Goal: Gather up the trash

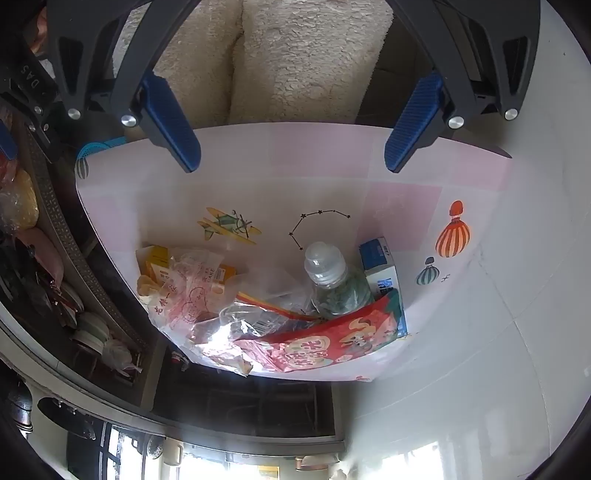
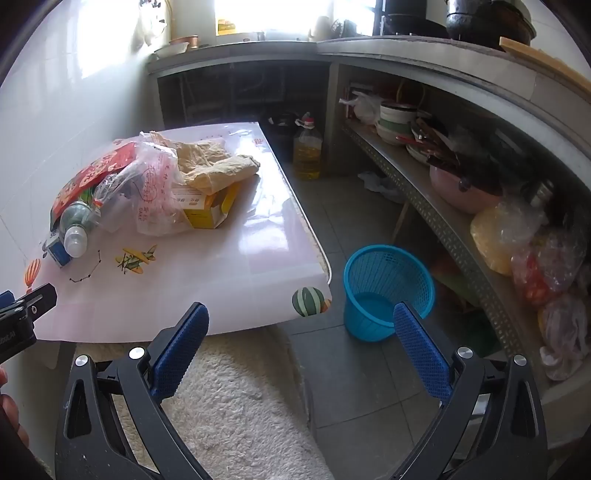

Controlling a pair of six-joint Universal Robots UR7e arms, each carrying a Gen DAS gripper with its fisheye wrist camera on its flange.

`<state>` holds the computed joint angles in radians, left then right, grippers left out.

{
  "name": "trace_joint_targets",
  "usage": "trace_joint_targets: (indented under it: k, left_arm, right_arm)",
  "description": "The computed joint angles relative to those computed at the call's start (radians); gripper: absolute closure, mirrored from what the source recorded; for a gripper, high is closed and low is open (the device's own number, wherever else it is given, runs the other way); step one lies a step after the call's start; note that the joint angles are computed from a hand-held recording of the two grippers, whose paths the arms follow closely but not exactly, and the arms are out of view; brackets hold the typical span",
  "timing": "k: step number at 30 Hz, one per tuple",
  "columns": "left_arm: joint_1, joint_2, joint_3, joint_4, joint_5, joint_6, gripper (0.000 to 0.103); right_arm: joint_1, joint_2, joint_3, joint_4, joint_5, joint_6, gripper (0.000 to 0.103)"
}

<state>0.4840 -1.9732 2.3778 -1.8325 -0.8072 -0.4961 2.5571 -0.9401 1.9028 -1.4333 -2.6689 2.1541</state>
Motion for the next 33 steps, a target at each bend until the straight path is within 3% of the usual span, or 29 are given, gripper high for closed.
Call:
trace_joint_targets:
  k: [33]
  left_arm:
    - [0.020,0.002,-0.005,-0.022,0.004,0.025,0.005]
  right_arm:
    - [-0.001,0.005,-0.002,-0.002,-0.004,0.001,0.006]
